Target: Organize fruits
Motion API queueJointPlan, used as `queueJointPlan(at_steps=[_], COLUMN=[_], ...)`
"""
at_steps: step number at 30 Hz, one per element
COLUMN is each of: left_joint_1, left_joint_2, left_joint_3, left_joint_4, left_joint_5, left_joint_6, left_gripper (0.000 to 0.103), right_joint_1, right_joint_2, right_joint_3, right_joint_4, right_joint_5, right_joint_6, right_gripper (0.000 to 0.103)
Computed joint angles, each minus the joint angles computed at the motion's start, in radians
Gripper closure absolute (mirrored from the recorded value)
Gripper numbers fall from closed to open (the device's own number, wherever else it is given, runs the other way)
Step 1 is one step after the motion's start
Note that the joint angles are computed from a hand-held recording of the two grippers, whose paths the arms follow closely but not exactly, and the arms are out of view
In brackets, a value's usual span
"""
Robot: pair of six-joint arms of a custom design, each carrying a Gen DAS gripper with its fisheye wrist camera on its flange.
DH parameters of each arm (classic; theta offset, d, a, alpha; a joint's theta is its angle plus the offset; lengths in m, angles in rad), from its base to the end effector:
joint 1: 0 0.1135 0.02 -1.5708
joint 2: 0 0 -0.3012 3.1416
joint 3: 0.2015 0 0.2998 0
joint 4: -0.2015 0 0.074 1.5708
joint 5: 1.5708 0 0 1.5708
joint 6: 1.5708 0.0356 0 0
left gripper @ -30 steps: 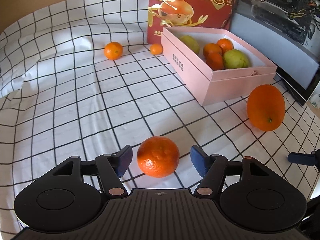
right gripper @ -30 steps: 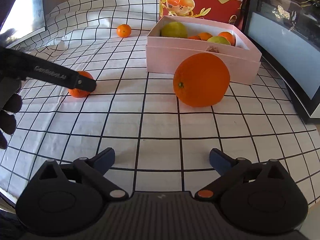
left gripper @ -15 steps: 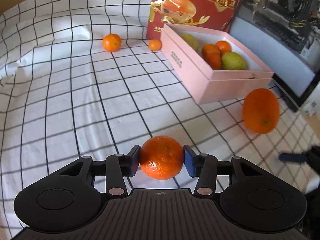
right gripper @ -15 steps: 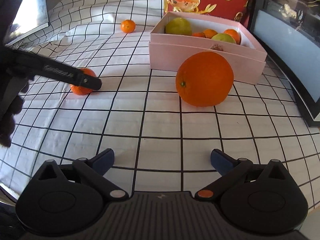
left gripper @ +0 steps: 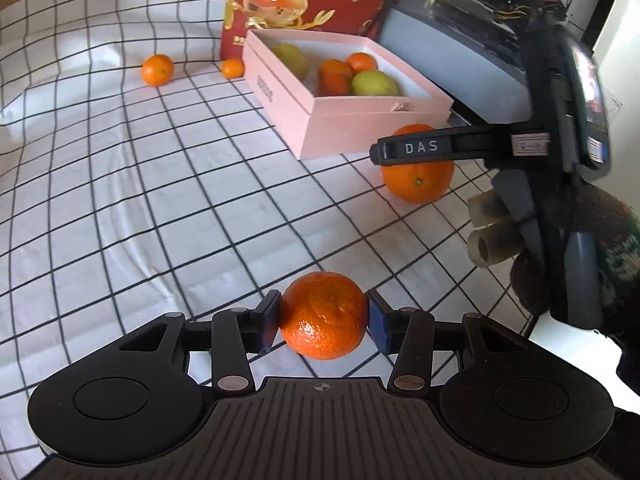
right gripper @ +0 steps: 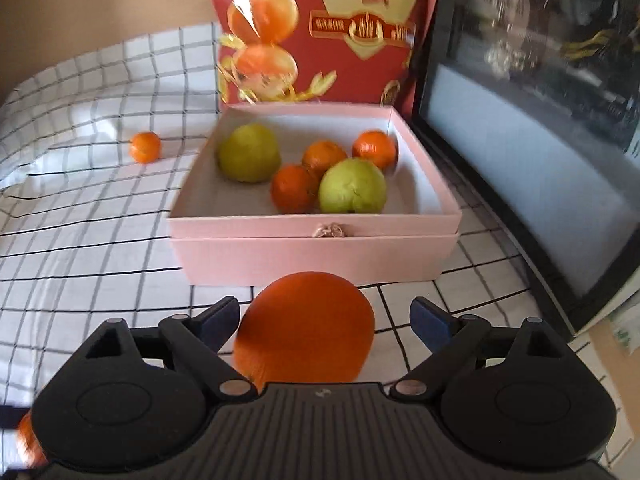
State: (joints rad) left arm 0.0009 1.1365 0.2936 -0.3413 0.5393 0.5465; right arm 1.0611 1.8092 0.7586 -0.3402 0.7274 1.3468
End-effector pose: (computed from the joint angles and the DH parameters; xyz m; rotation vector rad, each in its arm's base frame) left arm 0.1729 -0.0181 0.1105 0.8285 2.4440 -0.5494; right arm 0.1706 0.2566 0.0822 0.4230 2.3624 -0.1254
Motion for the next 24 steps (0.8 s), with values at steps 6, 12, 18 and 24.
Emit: queueJointPlan(at_steps=[6,12,18,24], left_joint_1=[0.015,-0.06,-0.136,-0.277], left_joint_2=[0.033,0.071,0.139,0.205], left_joint_3=[0.015,0.03,0.108,0.257], left_joint_4=[0.002,0.028,0.099,0.272], left_joint_5=[-0.017,-0.045,-0.026,-0.082], left_joint_6=[-0.017,-0.064,-0.198,-0.356], left_gripper=[0.052,0.052,0.052,0.052], right_joint_1=[-0.066,-0.018,-0.003,-0.123], right_joint_2=[-0.019,-0.049,-0.221,-0.495], right_joint_3=[-0.109,-0.159,-0.241,-0.249], right_joint_4=[0.249,0.275,0.23,0.123], right_joint_5=[-0.152,-0.132,-0.131,-0.036], right_joint_6=[-0.111,-0.128,-0.129,-0.355], right_gripper=[0.026,0.028,0.028,0.028])
